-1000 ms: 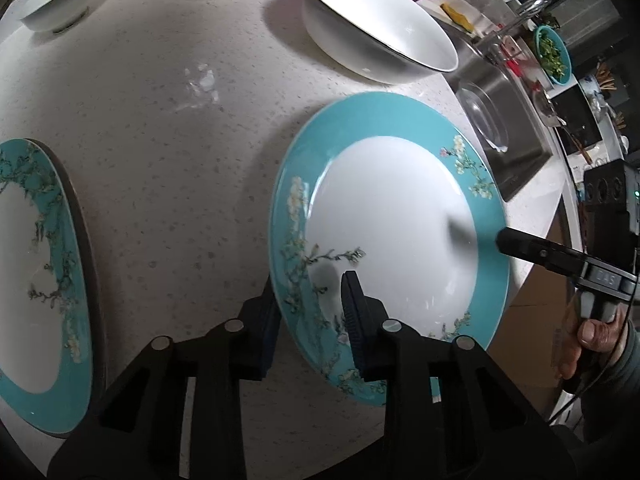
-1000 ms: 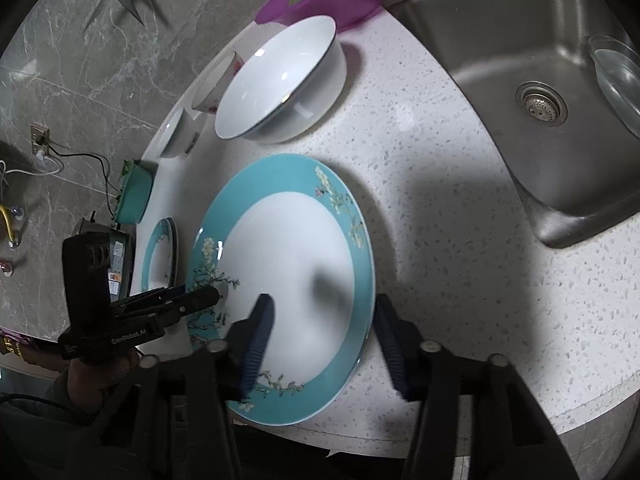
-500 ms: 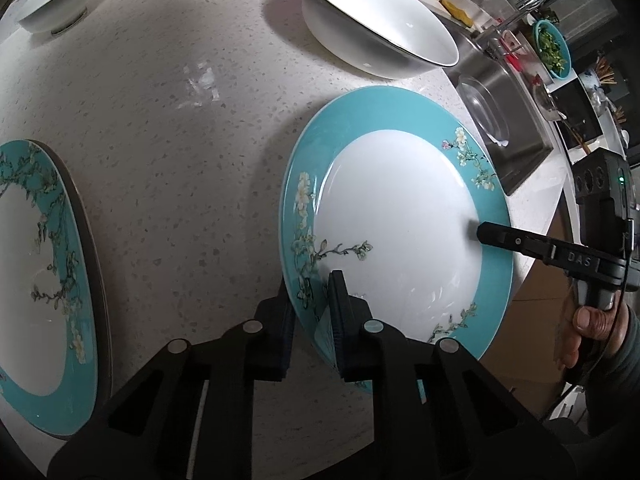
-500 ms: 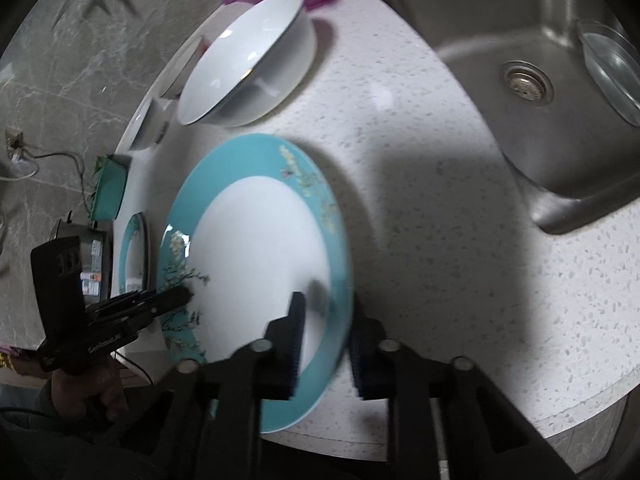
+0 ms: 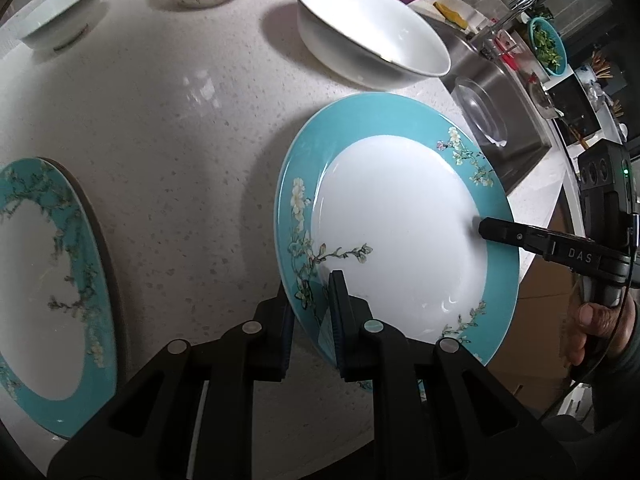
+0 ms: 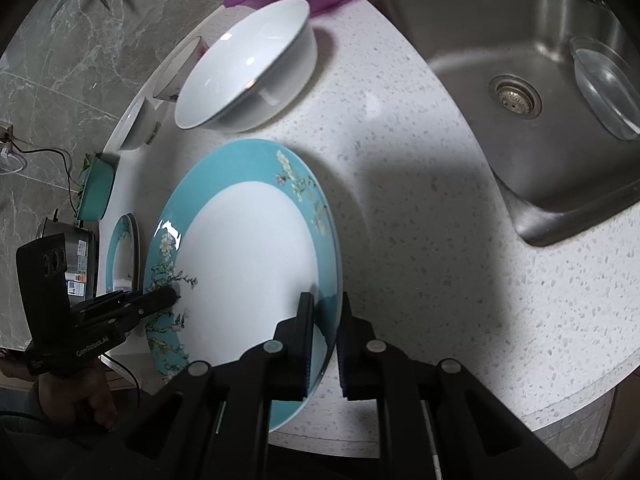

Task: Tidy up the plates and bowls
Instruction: 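Lift the teal floral plate with both grippers and carry it to the plate stack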

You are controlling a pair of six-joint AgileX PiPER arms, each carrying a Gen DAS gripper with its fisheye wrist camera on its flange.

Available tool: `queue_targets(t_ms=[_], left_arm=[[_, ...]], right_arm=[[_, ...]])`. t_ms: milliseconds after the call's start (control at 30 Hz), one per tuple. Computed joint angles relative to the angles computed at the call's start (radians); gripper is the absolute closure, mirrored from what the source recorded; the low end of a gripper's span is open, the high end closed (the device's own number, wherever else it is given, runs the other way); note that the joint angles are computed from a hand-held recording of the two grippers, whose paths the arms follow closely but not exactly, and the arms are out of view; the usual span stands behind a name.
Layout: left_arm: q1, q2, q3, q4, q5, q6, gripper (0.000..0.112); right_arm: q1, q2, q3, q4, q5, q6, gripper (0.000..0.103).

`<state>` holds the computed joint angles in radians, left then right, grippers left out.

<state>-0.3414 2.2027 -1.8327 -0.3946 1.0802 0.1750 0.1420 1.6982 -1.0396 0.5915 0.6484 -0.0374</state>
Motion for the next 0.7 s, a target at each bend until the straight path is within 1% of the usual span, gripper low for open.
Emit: queue_targets(t_ms=[200, 367, 500, 700], left_arm=[[0.035, -0.075, 0.059, -0.004, -0.012, 0.032, 0.098], [0.093, -0.161, 0.127, -0.017, -0.024, 0.065, 0.098], [0.164, -0.23, 0.168, -0.021, -0.019, 0.093, 0.098], [0.319, -0.299, 0.169, -0.023, 0.017, 0.131, 0.098]], right_arm=[[0.047, -0.022, -0.042, -0.057, 0.024, 0.08, 0.091], [0.119, -0.032, -0.112, -0.13, 0.044, 0.182, 0.091], [0.179, 0.0, -0.229, -0.187, 0.078, 0.239, 0.091], [0.28, 0.123, -0.482, -0.253, 0.148, 0.293, 0.09]])
